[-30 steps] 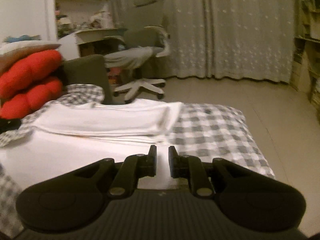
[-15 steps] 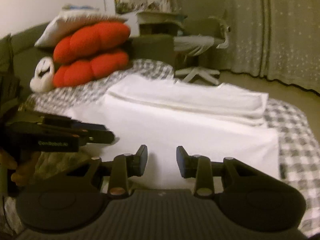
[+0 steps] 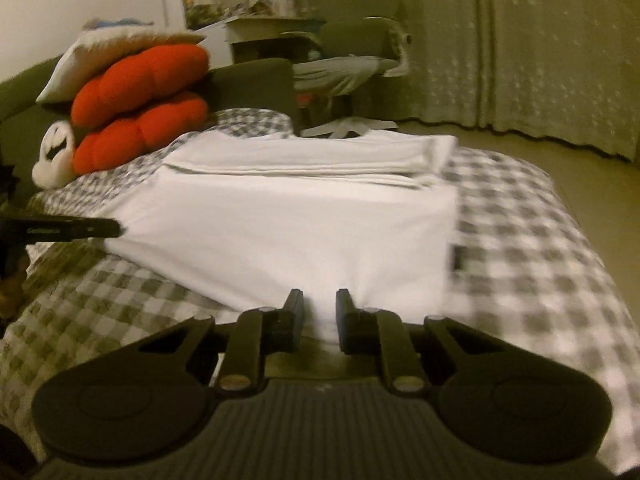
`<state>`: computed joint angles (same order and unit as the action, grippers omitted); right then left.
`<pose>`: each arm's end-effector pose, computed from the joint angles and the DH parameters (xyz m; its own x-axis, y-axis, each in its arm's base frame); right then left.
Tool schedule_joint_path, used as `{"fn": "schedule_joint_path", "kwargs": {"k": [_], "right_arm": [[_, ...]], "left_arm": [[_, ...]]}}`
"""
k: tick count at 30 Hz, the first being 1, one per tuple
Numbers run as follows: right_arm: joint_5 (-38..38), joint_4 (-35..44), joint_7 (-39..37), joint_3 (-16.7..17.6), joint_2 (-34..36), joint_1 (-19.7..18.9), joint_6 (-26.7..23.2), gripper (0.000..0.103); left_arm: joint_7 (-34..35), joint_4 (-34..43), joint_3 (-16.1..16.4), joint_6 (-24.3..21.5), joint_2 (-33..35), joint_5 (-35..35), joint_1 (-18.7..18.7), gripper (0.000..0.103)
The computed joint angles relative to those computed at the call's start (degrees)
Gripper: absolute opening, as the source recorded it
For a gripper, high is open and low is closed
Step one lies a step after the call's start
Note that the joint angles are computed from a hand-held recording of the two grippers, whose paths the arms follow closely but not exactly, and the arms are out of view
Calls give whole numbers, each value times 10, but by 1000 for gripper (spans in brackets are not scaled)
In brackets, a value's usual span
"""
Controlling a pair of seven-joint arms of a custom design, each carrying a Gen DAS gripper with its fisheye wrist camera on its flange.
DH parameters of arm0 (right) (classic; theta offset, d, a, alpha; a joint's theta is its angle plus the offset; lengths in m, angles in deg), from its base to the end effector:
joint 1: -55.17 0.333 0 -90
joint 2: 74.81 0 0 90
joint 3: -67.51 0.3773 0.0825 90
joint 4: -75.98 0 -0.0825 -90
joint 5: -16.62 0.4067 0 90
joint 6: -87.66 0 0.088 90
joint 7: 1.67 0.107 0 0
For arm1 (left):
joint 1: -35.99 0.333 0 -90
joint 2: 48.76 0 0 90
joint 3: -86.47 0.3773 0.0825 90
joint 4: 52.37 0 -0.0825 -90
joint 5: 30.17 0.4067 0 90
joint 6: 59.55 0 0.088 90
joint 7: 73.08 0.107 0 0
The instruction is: Fold clothes
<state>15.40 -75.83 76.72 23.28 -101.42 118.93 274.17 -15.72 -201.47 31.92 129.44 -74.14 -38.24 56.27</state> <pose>0.4321 0.1218 0.5057 0.5002 -0.8554 -0.1344 -0.5369 -0.1846 -0.8232 0.3742 -0.2847 0.5019 -0.1385 -0.9640 0.2269 -0.5629 -0.1118 -0.8189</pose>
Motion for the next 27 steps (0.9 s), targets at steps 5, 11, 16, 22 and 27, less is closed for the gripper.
{"fn": "schedule_joint_path", "kwargs": {"k": [5,11,16,22,27], "right_arm": [[8,-18,17,37,-19,-62,-12,14],[28,-30,34,60,-44,-93,-31,22],[71,-30,37,52,-77,-91,-76,28],[174,-32,35,-8,-144,-30,-112,44],[234,-35,51,-41,-171,21,-83,44]], "left_arm": [[-15,-9,14,-18,-22,0,-11,8],[-39,-14,78,-47,-27,1,-76,9],[-53,-41,235,-40,-7,-42,-240,23],[-72,-72,404,20,19,-116,-436,43],[-128,-79,427,109,63,-154,-481,43]]}}
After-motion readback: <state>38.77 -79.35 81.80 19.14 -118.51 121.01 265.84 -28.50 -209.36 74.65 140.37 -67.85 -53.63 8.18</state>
